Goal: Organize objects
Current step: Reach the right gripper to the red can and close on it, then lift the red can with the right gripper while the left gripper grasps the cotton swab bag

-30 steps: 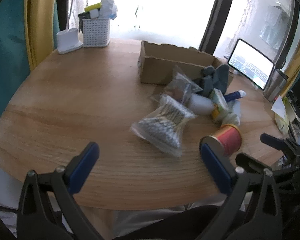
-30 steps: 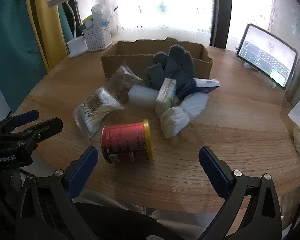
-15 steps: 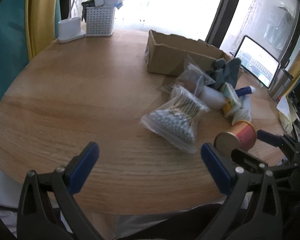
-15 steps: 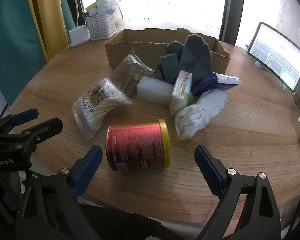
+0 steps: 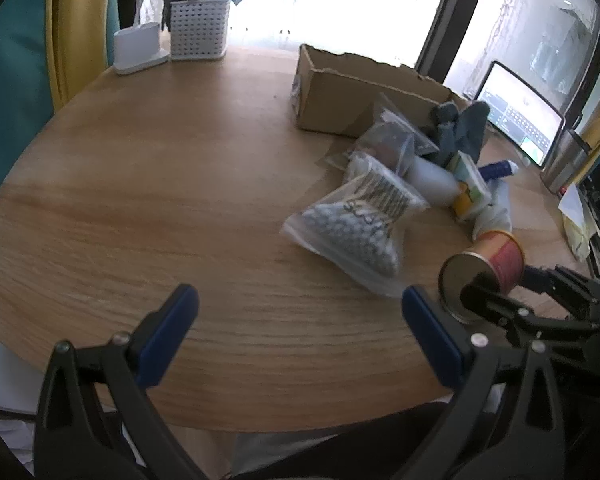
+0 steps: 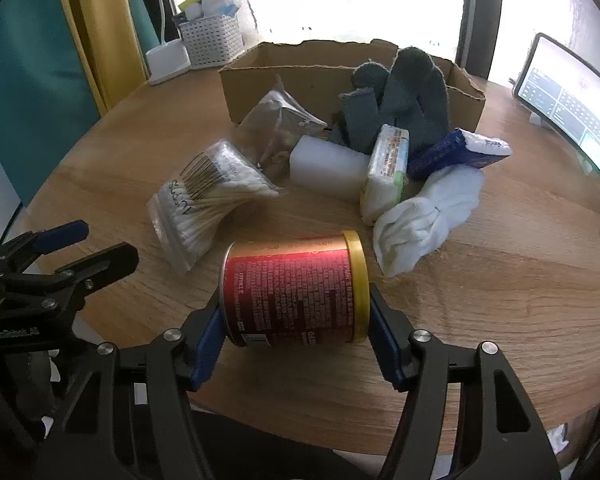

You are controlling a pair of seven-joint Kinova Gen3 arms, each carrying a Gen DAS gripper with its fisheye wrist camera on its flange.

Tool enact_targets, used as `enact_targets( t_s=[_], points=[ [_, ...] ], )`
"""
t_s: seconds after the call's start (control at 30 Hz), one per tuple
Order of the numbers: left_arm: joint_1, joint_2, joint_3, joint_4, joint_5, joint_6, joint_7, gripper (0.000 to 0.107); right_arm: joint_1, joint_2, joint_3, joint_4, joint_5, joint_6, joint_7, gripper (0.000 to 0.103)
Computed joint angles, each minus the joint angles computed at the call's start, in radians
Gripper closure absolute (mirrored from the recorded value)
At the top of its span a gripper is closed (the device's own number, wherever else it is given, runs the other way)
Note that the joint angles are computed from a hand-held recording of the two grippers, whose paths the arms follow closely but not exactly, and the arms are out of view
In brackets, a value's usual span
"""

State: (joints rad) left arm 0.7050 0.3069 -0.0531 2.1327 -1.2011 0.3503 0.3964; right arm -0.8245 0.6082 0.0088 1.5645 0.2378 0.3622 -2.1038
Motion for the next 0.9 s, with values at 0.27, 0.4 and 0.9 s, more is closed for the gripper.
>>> enact_targets(
  t_s=[0.27, 0.4, 0.9],
  points=[
    [-0.002, 0.003, 0.022, -0.039, 0.051, 0.023, -0.073, 0.005, 0.011, -0.046, 0.004, 0.055, -0.01, -0.068, 0.013, 0.037],
    [-0.004, 0.009, 0.021, -0.06, 0.087, 0.017, -0.126, 0.005, -0.029, -0.052, 0.049, 0.055, 0.017, -0.059, 0.0, 0.038],
    [0.016, 0.021, -0.014, -0.153, 0.266, 0.013, -0.362, 0.005, -0.06, -0.126, 0.117, 0.098, 0.064, -0.101, -0.059, 0.038]
  ],
)
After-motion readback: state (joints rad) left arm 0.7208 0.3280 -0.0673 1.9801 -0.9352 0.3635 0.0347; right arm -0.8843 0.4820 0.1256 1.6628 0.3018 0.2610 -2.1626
